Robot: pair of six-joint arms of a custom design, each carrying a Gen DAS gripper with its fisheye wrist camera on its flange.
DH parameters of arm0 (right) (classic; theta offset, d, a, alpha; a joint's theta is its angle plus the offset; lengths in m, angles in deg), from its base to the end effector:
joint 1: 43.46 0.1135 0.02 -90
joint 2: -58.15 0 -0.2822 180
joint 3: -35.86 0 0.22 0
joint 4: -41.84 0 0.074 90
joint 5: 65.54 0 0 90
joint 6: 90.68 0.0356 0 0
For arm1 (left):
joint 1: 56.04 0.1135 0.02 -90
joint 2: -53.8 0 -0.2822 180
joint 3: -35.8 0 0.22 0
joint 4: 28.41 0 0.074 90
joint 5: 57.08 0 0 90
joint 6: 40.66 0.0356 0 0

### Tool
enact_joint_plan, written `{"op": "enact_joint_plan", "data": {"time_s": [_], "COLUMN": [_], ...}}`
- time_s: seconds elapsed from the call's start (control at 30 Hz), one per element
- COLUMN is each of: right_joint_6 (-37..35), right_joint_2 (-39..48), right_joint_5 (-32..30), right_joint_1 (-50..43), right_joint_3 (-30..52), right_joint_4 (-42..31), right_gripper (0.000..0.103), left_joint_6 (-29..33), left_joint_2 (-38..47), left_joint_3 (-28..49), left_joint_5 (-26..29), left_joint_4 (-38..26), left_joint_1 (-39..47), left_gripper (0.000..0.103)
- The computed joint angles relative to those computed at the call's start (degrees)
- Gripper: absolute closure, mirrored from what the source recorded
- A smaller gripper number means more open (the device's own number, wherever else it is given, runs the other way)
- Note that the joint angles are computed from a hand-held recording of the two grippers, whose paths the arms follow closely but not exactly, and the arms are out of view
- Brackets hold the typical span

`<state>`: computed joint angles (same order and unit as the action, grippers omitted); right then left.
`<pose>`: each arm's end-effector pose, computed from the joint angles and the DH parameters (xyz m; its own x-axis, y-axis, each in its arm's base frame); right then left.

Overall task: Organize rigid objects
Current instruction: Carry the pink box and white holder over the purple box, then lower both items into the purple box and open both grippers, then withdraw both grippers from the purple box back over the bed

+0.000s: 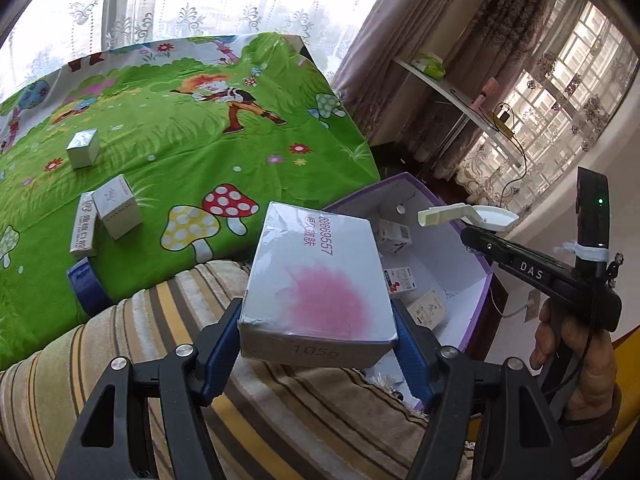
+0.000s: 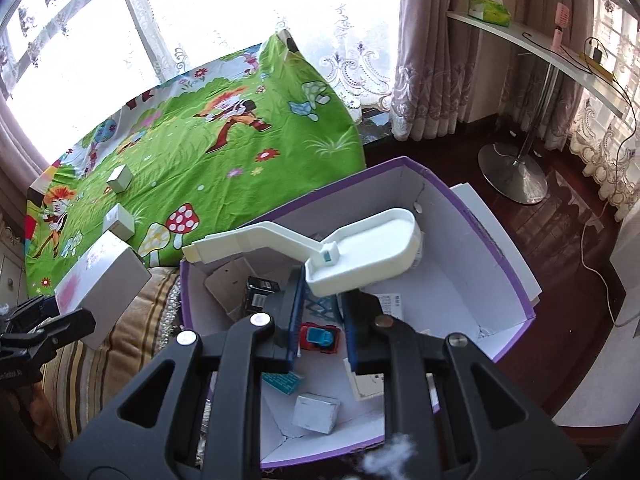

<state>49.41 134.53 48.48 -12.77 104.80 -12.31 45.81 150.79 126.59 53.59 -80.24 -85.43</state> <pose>0.1986 0.1010 0.2656 -0.7151 0.3903 -0.5799 0.3879 0.9117 0.1352 0.2813 -0.1728 0.2788 -0.7760 0.3710 -0.5100 0.5753 0.7478 -0.3315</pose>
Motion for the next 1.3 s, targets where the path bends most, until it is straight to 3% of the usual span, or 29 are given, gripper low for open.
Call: {"op": "enact_joint_plan", "data": {"time_s": [0.27, 0.5, 0.57, 0.63, 0.7, 0.73, 0.9, 1.07, 1.3], "right_joint_6": [0.60, 0.40, 0.47, 0.71, 0.97, 1.08, 1.39, 1.77, 1.74], "right_joint_2": [-6.65, -9.37, -9.81, -10.42, -11.26, -11.44, -10.91, -9.85, -7.44], "right_joint_5": [0.80, 1.03, 0.75, 0.77, 0.92, 1.10, 1.32, 2.42, 3.41], "right_joint_1": [-4.93, -7.63, -8.42, -8.66, -8.64, -8.55, -8.04, -6.40, -3.95], "right_joint_3": [-4.30, -5.95, -6.24, -6.56, -6.81, -6.75, -6.27, -5.50, -3.94], "right_joint_4": [-2.48, -3.24, -3.15, -3.04, -2.70, -2.73, -2.91, -2.77, -1.82], "right_gripper": [0.082, 0.081, 0.077, 0.055, 0.041, 0.039, 0.035, 0.034, 0.033], "left_joint_6": [0.35, 1.22, 1.98, 2.46, 2.46, 2.33, 1.30, 3.13, 3.85], "left_joint_2": [2.47, 4.89, 5.63, 5.80, 5.59, 5.55, 4.41, 0.45, 0.41], "left_joint_3": [2.12, 4.52, 5.07, 5.13, 4.94, 4.92, 3.50, -0.25, -0.23], "left_joint_5": [1.11, 5.78, 6.77, 7.27, 7.51, 7.73, 7.50, 5.84, 6.14], "left_joint_4": [-2.75, -5.53, -6.53, -6.97, -6.76, -6.72, -5.10, 0.73, 0.26], "left_joint_1": [-6.46, -9.69, -10.25, -10.61, -10.59, -10.39, -9.09, -8.24, -5.05], "left_gripper": [0.033, 0.032, 0.028, 0.026, 0.025, 0.025, 0.025, 0.025, 0.025]}}
